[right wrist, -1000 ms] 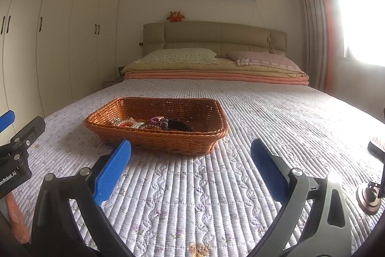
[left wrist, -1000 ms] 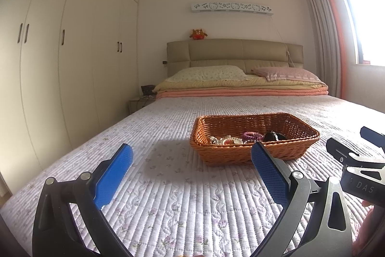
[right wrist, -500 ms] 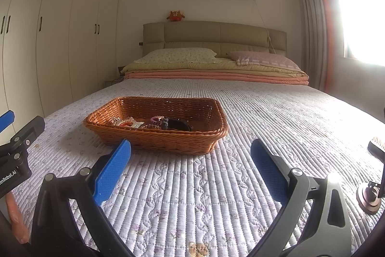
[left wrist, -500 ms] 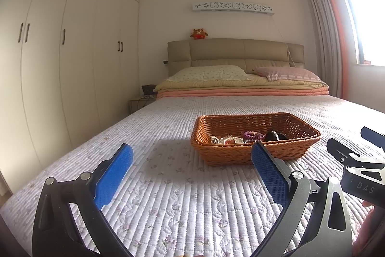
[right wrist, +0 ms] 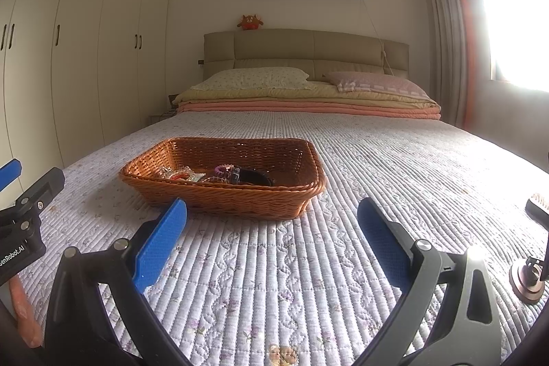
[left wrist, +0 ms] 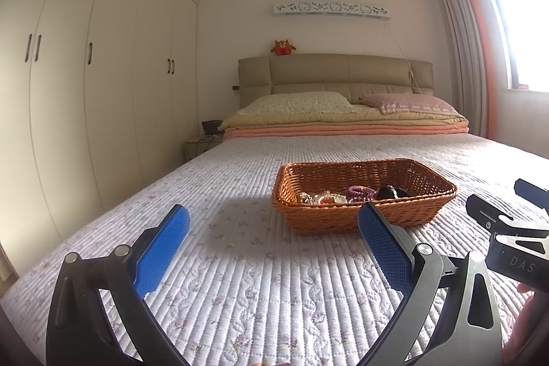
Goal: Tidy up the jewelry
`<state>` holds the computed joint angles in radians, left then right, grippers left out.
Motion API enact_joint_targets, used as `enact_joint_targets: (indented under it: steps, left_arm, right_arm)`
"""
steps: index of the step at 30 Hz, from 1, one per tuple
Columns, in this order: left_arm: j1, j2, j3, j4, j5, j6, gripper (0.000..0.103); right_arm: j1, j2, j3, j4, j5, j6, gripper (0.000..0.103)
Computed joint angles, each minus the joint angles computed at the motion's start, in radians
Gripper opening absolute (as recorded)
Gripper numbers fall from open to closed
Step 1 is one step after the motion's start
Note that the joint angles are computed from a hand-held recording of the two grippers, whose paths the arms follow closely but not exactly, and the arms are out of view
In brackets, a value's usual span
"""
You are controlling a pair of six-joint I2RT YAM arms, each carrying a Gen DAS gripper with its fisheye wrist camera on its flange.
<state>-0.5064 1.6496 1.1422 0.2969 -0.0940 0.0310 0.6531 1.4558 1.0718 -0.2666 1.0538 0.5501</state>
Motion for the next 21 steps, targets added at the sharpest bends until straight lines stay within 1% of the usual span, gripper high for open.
enact_joint_targets:
  steps: [21]
  left_arm:
    - [-0.006,0.009,0.003,0.009,-0.002,0.005,0.095]
  right_arm:
    - [-0.012,0.000,-0.001,0.009,-0.020,0.005,0.095]
